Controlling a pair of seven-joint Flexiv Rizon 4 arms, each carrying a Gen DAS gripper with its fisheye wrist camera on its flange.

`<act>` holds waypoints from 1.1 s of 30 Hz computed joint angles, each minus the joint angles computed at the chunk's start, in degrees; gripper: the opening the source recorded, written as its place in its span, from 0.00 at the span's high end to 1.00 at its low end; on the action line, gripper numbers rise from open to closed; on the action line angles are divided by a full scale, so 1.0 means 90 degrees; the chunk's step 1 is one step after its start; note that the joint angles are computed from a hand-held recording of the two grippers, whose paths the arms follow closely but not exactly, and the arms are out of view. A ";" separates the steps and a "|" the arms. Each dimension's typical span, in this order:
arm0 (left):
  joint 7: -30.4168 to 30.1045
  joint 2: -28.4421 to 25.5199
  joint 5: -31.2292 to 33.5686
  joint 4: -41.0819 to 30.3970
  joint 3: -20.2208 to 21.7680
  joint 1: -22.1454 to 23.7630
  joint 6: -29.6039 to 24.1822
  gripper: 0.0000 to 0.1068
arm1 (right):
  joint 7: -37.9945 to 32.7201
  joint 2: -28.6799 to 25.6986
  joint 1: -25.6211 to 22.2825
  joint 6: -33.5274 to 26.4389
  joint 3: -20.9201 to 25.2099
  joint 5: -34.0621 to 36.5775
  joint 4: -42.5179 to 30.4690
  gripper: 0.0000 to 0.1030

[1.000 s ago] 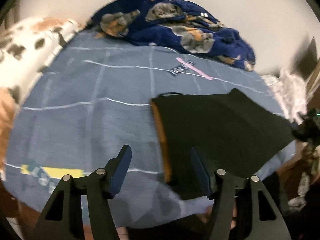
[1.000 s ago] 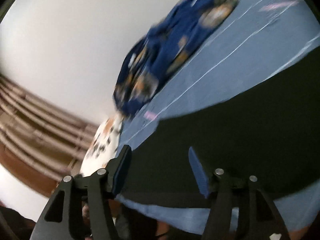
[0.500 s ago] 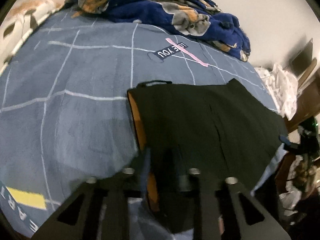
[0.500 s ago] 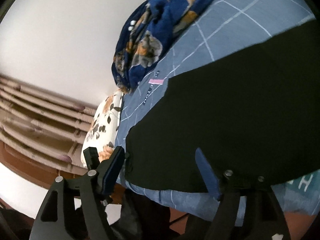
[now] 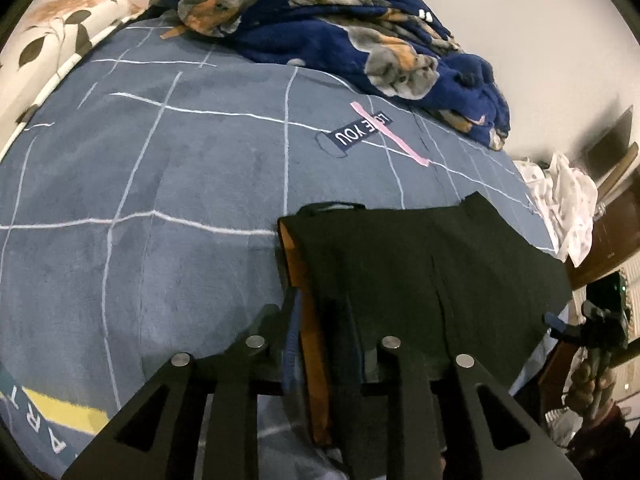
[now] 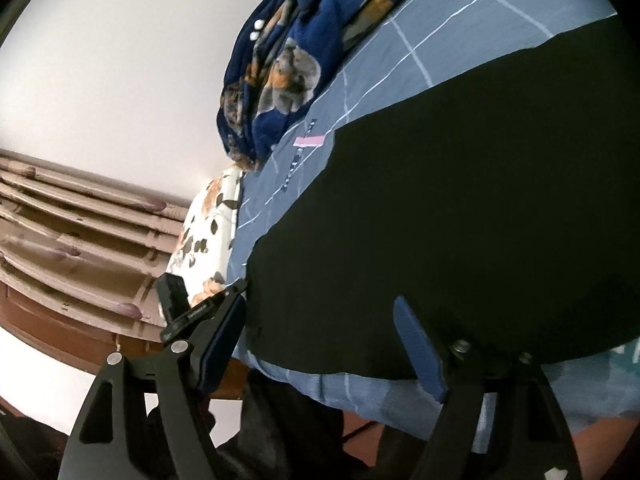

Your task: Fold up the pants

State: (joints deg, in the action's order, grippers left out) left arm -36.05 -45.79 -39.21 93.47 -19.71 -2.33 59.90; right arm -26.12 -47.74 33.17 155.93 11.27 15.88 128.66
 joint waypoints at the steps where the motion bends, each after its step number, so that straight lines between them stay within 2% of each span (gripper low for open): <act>1: -0.0059 -0.0068 0.0055 -0.0122 0.0035 -0.0025 -0.0136 0.78 | 0.0004 -0.0002 -0.0024 -0.0021 0.0000 -0.0088 -0.0036 0.27; 5: -0.0198 -0.0263 0.0338 -0.0452 0.0209 -0.0219 -0.0313 0.78 | -0.0114 0.0110 -0.0007 -0.0491 -0.0058 -0.0367 -0.0153 0.27; 8: -0.0242 -0.0367 0.0205 -0.0562 0.0049 -0.0103 -0.0458 0.79 | -0.0158 0.0126 -0.0004 -0.0740 -0.0057 -0.0484 -0.0249 0.27; 9: -0.0186 -0.0374 0.0184 -0.0558 0.0021 -0.0089 -0.0417 0.83 | -0.0149 0.0112 -0.0017 -0.0770 -0.0041 -0.0517 -0.0277 0.27; 10: -0.0164 -0.0374 0.0223 -0.0561 0.0051 -0.0129 -0.0335 0.95 | -0.0135 0.0092 -0.0027 -0.0791 -0.0026 -0.0544 -0.0306 0.27; 13: -0.0132 -0.0361 0.0380 -0.0548 0.0127 -0.0275 -0.0034 0.96 | -0.0096 0.0051 -0.0071 -0.0838 -0.0006 -0.0633 -0.0375 0.27; 17: 0.0050 -0.0354 0.0454 -0.0539 -0.0068 -0.0288 0.0505 0.97 | -0.0110 0.0009 -0.0118 -0.0868 -0.0032 -0.0803 -0.0522 0.27; 20: 0.0060 -0.0444 0.0366 -0.0760 -0.0245 -0.0179 0.0417 0.97 | -0.0142 -0.0036 -0.0196 -0.0960 -0.0040 -0.1132 -0.0705 0.27; 23: 0.0011 -0.0534 0.0495 -0.0952 -0.0129 -0.0274 0.0335 0.97 | -0.0216 -0.0086 -0.0260 -0.1120 -0.0051 -0.1521 -0.0918 0.27; 30: -0.0020 -0.0717 0.0509 -0.1097 -0.0171 -0.0238 0.0290 0.97 | -0.0329 -0.0213 -0.0562 -0.1805 0.0011 -0.2744 -0.1520 0.27; 33: 0.0028 -0.0744 0.0338 -0.1014 -0.0326 -0.0078 0.0219 0.96 | -0.0258 -0.0296 -0.0750 -0.2016 0.0092 -0.3191 -0.1819 0.27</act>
State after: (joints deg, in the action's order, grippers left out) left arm -35.80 -52.49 -36.17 84.34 -22.65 -3.03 61.87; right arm -28.44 -50.40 26.42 137.79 12.10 -12.84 112.28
